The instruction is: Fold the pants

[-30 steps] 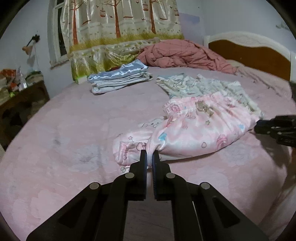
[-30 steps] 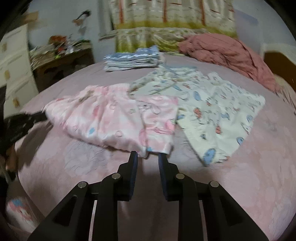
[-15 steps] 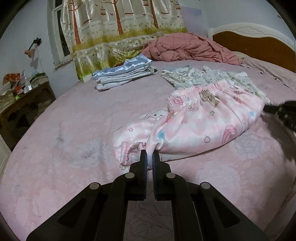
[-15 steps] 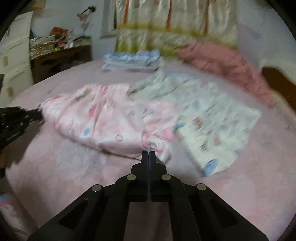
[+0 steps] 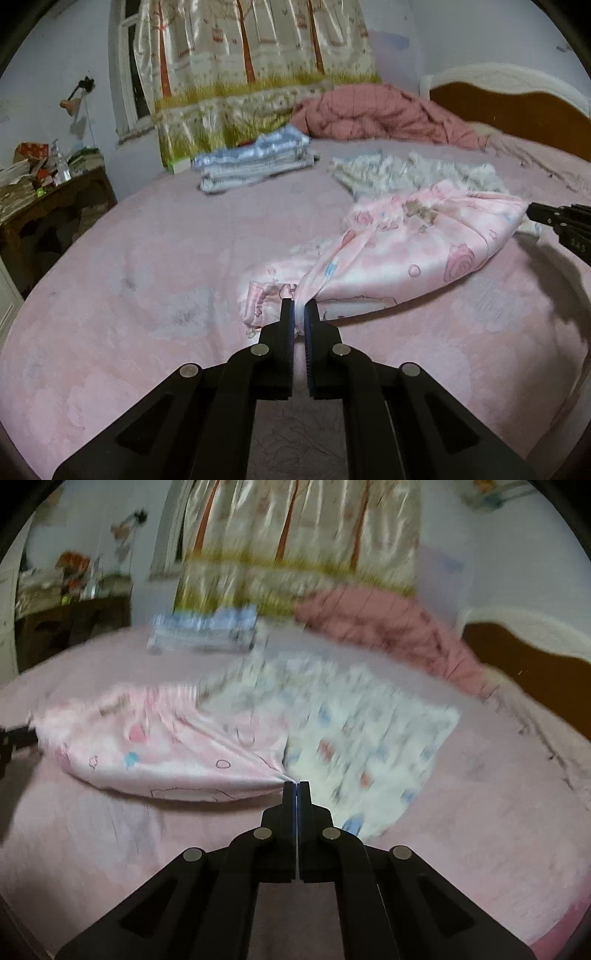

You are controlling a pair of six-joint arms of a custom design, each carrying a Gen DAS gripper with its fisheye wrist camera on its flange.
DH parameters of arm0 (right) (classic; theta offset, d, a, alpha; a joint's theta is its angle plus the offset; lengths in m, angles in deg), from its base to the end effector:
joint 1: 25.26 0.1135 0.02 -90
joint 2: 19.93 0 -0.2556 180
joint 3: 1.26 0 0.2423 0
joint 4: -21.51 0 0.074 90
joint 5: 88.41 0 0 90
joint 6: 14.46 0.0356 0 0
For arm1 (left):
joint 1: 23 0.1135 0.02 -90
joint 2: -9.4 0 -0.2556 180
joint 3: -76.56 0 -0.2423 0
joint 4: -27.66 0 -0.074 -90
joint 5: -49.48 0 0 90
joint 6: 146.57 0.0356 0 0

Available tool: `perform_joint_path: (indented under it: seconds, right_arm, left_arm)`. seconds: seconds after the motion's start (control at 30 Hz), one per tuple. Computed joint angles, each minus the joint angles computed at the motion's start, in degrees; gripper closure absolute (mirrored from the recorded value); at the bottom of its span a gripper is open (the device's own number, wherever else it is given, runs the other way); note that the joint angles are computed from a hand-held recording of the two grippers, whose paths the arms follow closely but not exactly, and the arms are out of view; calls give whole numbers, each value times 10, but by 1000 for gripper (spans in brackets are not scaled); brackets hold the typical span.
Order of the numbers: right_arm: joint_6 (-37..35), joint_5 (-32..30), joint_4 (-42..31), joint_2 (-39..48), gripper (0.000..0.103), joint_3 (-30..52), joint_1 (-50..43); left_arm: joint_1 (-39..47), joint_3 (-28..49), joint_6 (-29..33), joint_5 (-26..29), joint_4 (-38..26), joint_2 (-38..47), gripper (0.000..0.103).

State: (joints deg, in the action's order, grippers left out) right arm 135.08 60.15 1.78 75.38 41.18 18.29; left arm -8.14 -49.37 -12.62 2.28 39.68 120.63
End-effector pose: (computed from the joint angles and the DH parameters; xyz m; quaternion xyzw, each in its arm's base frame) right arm 0.1786 0.1279 0.0865 0.1932 0.8435 -0.1973 0.4606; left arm 0.3103 0.0573 0.0772 0.3509 0.7981 -0.1194 0.4751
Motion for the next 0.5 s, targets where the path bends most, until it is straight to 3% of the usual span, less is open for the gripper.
perform_joint_path:
  seconds: [0.2,0.33,0.43,0.5]
  right_arm:
    - [-32,-93,49,39,103,-4,-53]
    - [-17,-85,23,50,103,12,-47]
    - [76,-38,-58,33,103,15,-47]
    - [44,-43,5,-34,103,-42,-52]
  left_arm:
    - [-2,42,-2,-21,-50,25,100]
    - [-6,-16,-18,-46,51,10,100]
    - [3,-47,-63,-54,142,1,101]
    - [13,-19,-38,-29,80,0,101]
